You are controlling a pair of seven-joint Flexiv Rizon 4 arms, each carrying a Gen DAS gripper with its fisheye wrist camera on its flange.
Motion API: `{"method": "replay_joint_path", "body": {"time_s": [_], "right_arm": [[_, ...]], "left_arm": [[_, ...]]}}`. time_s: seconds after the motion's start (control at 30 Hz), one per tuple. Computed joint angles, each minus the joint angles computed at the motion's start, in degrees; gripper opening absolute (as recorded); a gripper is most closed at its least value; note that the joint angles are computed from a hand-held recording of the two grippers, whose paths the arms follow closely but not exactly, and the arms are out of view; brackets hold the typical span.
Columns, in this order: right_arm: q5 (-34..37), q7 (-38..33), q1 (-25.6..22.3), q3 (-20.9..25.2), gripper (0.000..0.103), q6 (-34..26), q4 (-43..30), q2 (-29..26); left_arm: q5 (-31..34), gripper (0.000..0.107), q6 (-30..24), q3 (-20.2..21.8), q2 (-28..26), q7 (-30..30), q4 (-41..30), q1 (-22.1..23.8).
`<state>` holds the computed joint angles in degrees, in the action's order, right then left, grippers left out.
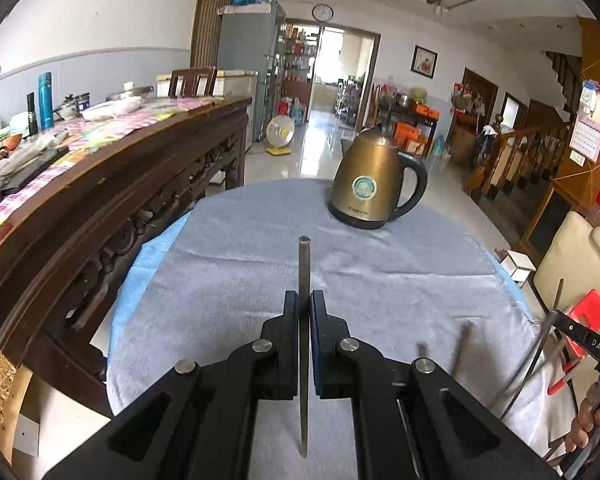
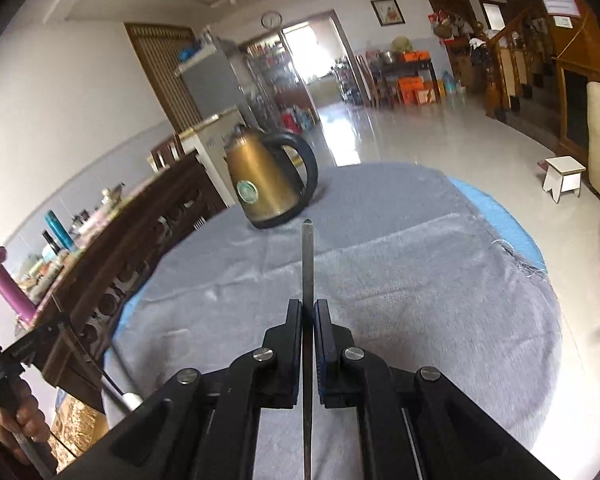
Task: Organize utensils
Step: 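Lift both held chopsticks off the cloth toward the dark cup, then carry both chopsticks over the dark cup and lower them into it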
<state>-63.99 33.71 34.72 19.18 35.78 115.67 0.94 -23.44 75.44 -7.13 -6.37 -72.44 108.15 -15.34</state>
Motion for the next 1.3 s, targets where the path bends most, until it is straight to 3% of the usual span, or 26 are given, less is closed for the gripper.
{"method": "replay_joint_path", "body": {"time_s": [0.1, 0.33, 0.57, 1.3], "right_arm": [[-0.4, 0.6, 1.3, 1.2, 0.007, -2.9, -0.4, 0.3], [-2.0, 2.9, 3.9, 2.4, 0.007, -7.4, -1.5, 0.0], [-3.4, 1.9, 6.4, 3.0, 0.007, -11.6, -3.7, -1.0], [-6.0, -0.6, 13.9, 2.3, 0.007, -19.7, -11.1, -5.2]], "left_arm": [[-0.6, 0.005, 1.9, -0.1, 2.3, 0.6, 2.4, -0.7], [8.6, 0.005, 2.0, 1.2, 5.0, -7.2, 3.9, -2.0], [12.8, 0.005, 3.0, 1.4, 6.9, -11.0, 5.1, -2.1], [10.5, 0.005, 6.1, 2.1, 13.5, -8.0, 10.7, -3.5]]}}
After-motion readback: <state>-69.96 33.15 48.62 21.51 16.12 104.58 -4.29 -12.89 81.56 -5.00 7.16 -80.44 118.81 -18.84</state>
